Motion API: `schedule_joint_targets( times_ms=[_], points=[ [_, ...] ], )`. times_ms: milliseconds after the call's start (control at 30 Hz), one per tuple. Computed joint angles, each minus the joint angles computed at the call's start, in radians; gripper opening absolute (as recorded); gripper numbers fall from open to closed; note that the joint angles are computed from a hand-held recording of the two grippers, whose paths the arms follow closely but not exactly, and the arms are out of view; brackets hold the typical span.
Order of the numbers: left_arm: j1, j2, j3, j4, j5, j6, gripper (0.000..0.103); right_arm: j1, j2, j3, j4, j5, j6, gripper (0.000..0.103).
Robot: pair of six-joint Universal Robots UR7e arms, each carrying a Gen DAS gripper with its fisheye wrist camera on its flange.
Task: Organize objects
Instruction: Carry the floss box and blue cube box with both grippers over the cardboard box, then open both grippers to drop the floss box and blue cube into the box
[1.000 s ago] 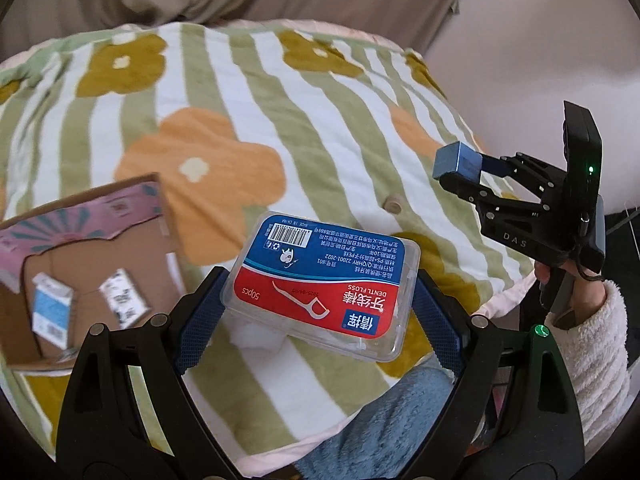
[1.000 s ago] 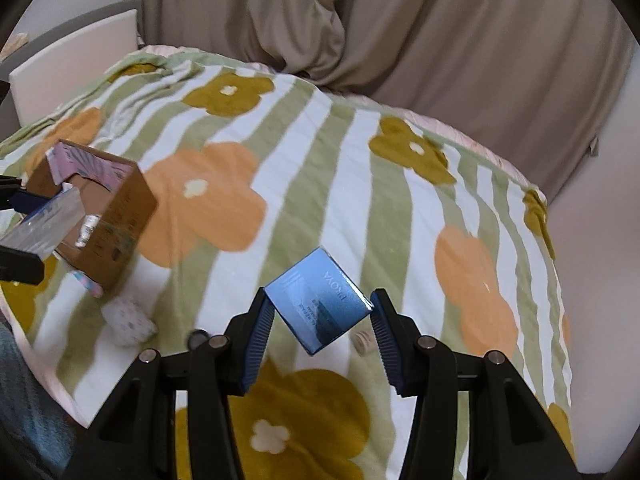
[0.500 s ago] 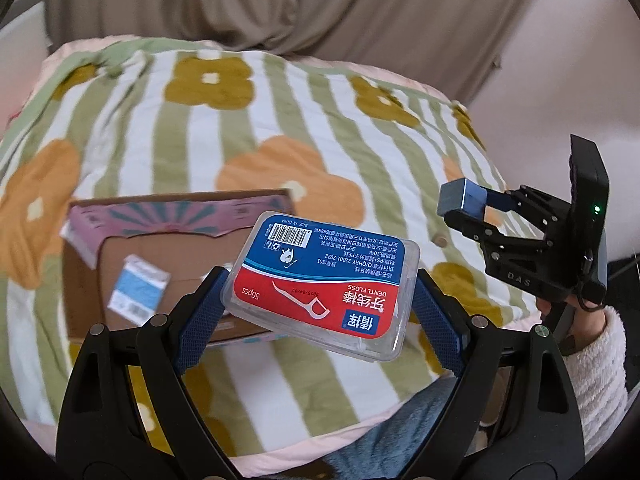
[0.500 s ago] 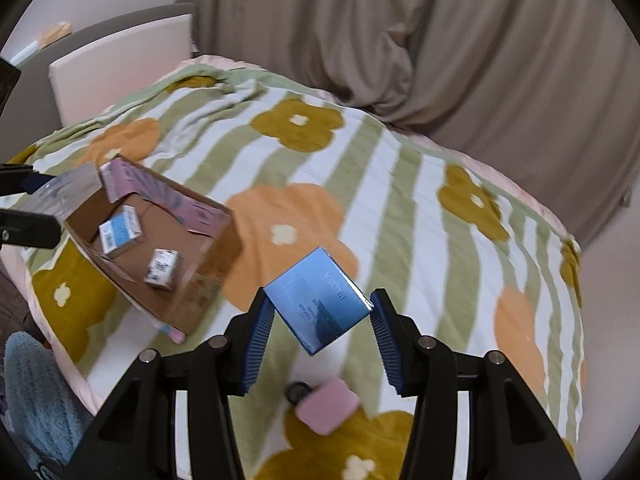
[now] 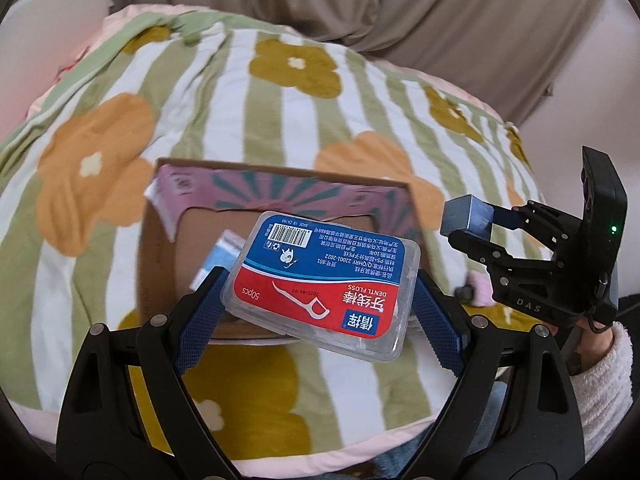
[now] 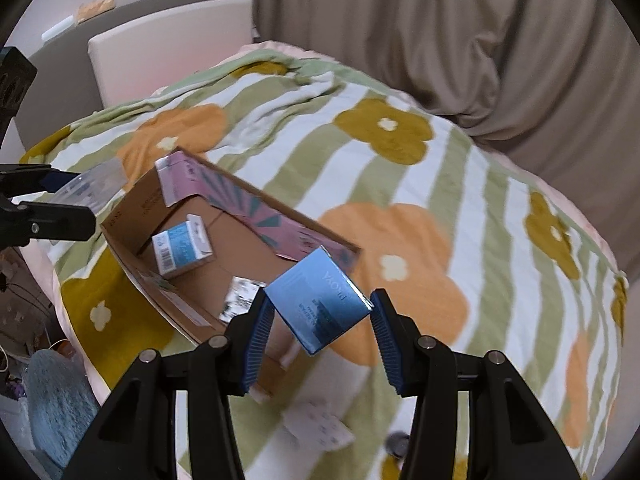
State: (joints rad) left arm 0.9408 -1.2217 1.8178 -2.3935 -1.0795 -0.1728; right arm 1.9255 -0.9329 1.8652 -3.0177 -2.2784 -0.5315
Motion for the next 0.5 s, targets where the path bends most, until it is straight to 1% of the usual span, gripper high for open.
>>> schedule_joint_targets(
  times_ms=[200,333,500],
  points=[
    [0.085,0.044,-0.021,-0.026,-0.013,0.049,0.088,-0.016,0.104,-0.075,0.045,0.031,0.002,0.046],
    [0.125,0.075,-0.029,-0.039,-0.016,0.070,0.088,-0.031,0.169,-0.127,0.079,0.043,0.004,0.046],
    [0.161,0.112,-0.046,-0.051,-0.019,0.091,0.088,-0.045,0.222,-0.175,0.103,0.046,0.004,0.046]
  ],
)
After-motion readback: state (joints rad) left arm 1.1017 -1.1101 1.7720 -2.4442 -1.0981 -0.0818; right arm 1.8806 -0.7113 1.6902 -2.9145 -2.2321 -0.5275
